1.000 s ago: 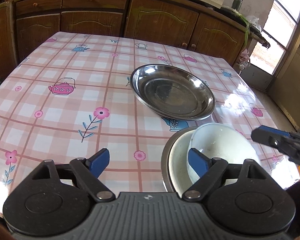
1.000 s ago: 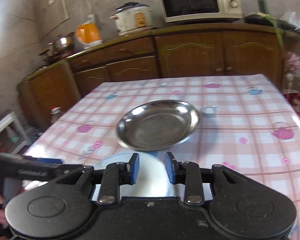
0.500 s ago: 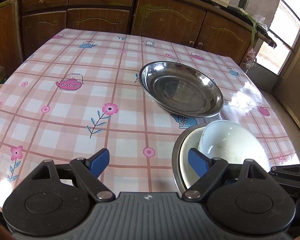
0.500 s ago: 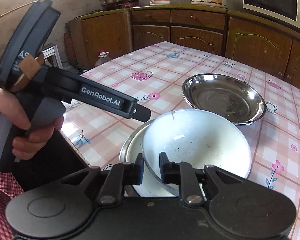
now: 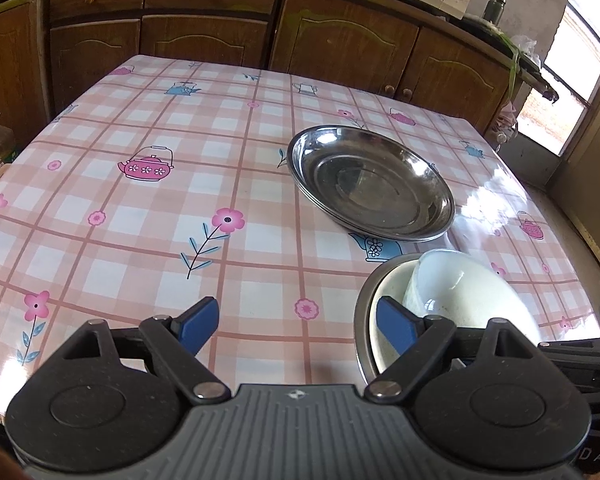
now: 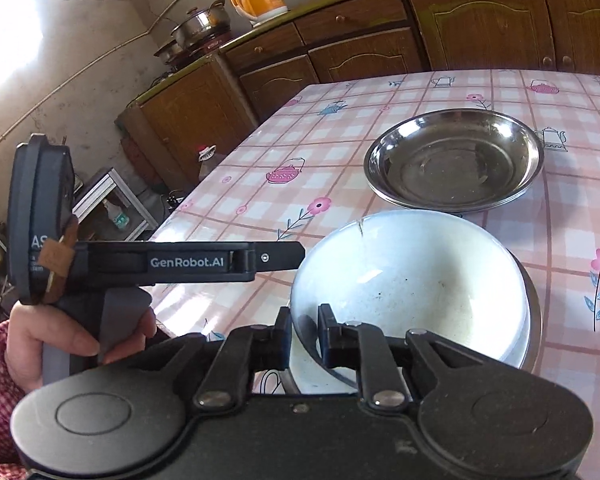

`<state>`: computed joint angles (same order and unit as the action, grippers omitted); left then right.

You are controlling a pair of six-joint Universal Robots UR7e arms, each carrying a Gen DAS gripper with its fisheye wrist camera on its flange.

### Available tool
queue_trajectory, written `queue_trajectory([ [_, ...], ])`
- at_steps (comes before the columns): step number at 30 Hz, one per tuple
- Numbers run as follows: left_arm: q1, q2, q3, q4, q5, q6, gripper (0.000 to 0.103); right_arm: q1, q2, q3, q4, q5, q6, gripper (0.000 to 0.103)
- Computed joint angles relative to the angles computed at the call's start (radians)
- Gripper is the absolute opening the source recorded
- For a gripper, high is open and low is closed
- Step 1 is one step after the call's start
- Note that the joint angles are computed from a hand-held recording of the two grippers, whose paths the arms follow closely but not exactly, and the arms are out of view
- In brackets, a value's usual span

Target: Organize plates and bowls

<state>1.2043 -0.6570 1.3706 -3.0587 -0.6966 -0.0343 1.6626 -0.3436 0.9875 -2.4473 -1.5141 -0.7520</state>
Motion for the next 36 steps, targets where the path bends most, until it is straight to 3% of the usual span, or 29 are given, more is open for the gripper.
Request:
queue_trajectory([
  [5, -0.003, -0.002, 0.004, -0.015, -0.005, 0.012, 0.088, 0.001, -0.031, 0.061, -0.090, 0.025, -0.064, 0.040],
  [8, -0.008, -0.002, 0.004, -0.020, -0.013, 0.022, 0.088, -0.012, -0.046, 0.066, -0.141, 0.057, -0.028, 0.054],
  [11, -0.013, 0.001, 0.003, -0.027, -0.035, 0.043, 0.088, -0.021, -0.049, 0.062, -0.221, 0.034, 0.022, 0.070],
  [17, -0.020, 0.021, -0.020, 0.024, -0.058, 0.072, 0.089, -0.033, -0.044, 0.040, -0.252, -0.039, 0.109, 0.072],
  [19, -0.022, 0.031, -0.031, 0.048, -0.053, 0.079, 0.093, -0.025, -0.041, 0.053, -0.287, -0.096, 0.076, 0.073],
  [21, -0.024, 0.045, -0.048, 0.073, -0.041, 0.090, 0.094, -0.019, -0.038, 0.070, -0.329, -0.133, 0.053, 0.084],
  [27, -0.025, 0.072, -0.082, 0.122, -0.001, 0.102, 0.097, -0.007, -0.013, 0.065, -0.342, -0.228, 0.046, 0.085],
  [30, -0.026, 0.083, -0.097, 0.153, 0.023, 0.094, 0.098, -0.018, -0.016, 0.088, -0.375, -0.204, 0.088, 0.085],
  [36, -0.023, 0.094, -0.122, 0.218, 0.051, 0.054, 0.100, -0.026, 0.002, 0.034, -0.281, -0.202, 0.165, 0.085],
])
